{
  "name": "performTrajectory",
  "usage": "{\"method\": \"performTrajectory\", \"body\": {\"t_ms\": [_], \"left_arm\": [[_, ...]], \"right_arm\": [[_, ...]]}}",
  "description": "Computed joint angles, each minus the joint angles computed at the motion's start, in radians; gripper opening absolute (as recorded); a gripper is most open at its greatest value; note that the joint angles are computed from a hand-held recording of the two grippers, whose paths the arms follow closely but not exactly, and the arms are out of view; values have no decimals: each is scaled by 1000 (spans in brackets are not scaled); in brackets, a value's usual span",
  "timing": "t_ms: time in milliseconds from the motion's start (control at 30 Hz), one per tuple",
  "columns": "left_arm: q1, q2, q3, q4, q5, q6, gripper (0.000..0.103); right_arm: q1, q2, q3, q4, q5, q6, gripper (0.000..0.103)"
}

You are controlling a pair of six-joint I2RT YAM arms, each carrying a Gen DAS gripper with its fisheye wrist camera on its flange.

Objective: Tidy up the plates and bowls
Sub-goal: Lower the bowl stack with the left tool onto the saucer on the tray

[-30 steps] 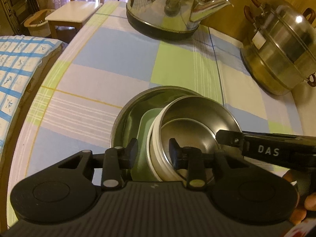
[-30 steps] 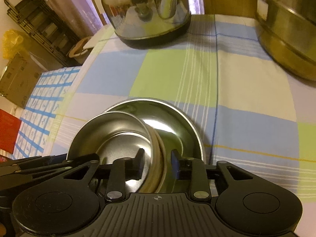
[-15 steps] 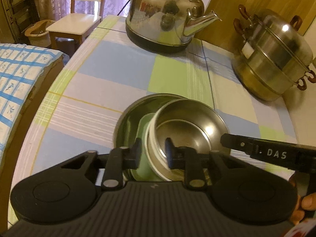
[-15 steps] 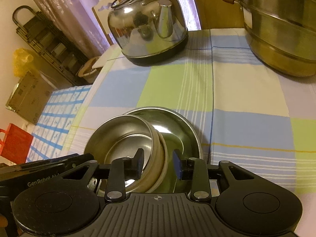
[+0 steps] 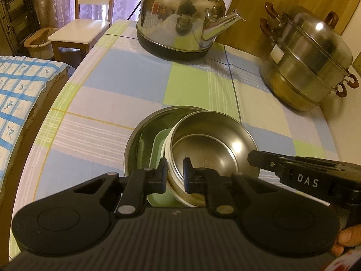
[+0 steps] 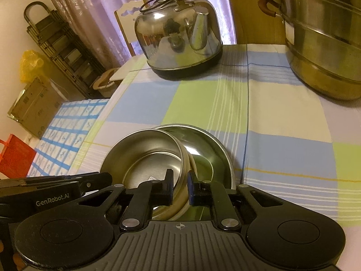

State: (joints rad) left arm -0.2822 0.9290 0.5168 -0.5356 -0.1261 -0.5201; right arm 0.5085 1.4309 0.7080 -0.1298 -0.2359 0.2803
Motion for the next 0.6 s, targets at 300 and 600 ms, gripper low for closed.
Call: {"method": "performTrajectory", "body": {"t_ms": [300,600], "left_arm": [[-5,8,2,0,-7,-1,12],[2,6,6,-12,8,-13,13]], "right_arm": [[-2,2,1,2,0,3,12],[-11,10,-1,12,-9,18,13]]}}
